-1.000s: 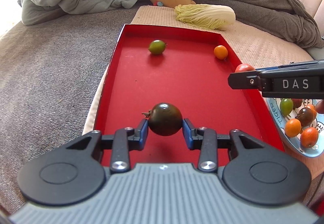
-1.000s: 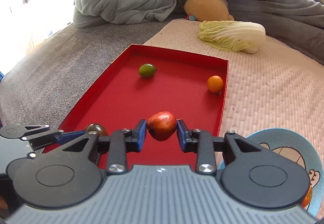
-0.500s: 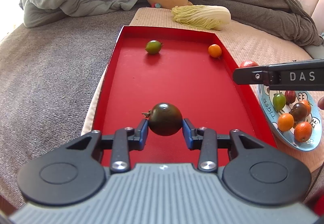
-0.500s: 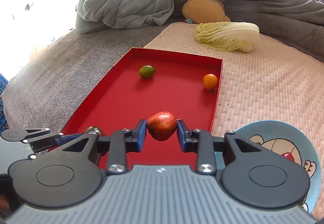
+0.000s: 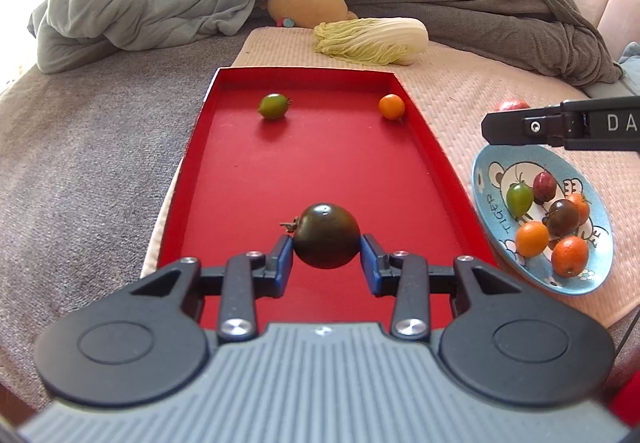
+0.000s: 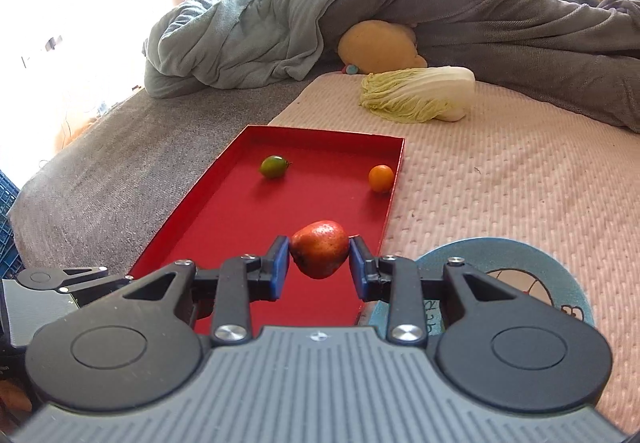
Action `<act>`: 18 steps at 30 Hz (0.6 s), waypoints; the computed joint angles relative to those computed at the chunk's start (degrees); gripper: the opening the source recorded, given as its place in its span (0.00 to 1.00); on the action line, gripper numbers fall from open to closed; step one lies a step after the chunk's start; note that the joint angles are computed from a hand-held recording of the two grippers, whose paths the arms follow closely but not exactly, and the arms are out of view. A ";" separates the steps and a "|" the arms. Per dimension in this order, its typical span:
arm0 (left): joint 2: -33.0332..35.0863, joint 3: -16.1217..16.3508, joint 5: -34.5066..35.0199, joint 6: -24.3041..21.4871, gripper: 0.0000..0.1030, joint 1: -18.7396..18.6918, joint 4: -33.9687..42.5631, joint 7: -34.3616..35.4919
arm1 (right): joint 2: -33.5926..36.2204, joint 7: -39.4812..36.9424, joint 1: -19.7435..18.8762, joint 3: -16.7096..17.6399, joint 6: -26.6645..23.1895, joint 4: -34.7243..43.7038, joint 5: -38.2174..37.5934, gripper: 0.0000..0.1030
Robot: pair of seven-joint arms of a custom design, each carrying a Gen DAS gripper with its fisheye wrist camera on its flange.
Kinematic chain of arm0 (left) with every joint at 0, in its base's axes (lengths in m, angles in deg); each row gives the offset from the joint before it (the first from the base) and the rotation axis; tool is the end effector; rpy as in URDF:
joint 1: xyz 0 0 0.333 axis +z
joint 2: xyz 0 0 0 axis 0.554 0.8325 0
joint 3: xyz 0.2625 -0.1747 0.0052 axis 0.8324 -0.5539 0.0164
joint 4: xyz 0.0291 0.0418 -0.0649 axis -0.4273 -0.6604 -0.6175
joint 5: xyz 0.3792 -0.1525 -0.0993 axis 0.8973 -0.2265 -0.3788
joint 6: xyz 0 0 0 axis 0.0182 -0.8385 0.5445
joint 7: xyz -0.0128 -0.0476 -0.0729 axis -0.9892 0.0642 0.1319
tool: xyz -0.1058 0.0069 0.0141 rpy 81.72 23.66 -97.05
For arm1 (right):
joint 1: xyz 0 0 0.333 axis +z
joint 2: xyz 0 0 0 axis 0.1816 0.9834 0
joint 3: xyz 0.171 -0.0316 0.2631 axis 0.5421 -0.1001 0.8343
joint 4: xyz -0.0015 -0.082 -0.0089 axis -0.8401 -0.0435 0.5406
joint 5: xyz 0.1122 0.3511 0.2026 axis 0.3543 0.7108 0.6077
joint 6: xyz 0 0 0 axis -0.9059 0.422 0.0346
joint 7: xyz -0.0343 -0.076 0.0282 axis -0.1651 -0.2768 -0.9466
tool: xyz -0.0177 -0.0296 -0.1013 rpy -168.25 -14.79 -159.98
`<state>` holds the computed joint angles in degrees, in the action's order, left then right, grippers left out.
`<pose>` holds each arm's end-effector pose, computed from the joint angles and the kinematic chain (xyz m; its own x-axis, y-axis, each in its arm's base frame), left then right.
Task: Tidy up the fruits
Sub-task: 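Carry the dark and red tomatoes over the blue plate with both tools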
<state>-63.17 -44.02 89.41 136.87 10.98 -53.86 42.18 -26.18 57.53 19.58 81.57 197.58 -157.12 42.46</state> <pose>0.6764 -0.3578 0.5067 -0.3621 -0.9312 0.0419 -0.6651 0.2267 -0.7115 0.6579 0.1356 0.5478 0.0650 -0.9797 -0.1897 -0.6564 0.1012 -0.7476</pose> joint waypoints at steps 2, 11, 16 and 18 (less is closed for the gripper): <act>-0.10 0.00 0.24 -0.11 0.39 -0.32 0.02 -0.10 | -1.24 0.27 -0.20 -0.23 0.69 -1.40 0.05 0.37; 0.93 -0.75 -0.02 -0.94 0.39 -1.06 2.03 0.98 | -6.19 3.44 -0.62 -1.91 3.31 -6.96 -1.84 0.37; 2.41 -0.80 -0.10 -1.78 0.39 -1.75 4.21 1.79 | -8.36 6.58 -1.27 -2.95 4.23 -9.65 -4.28 0.37; 3.13 -0.86 -0.33 -2.20 0.39 -1.95 5.20 2.08 | -8.84 8.25 -1.64 -3.27 4.25 -10.37 -5.59 0.37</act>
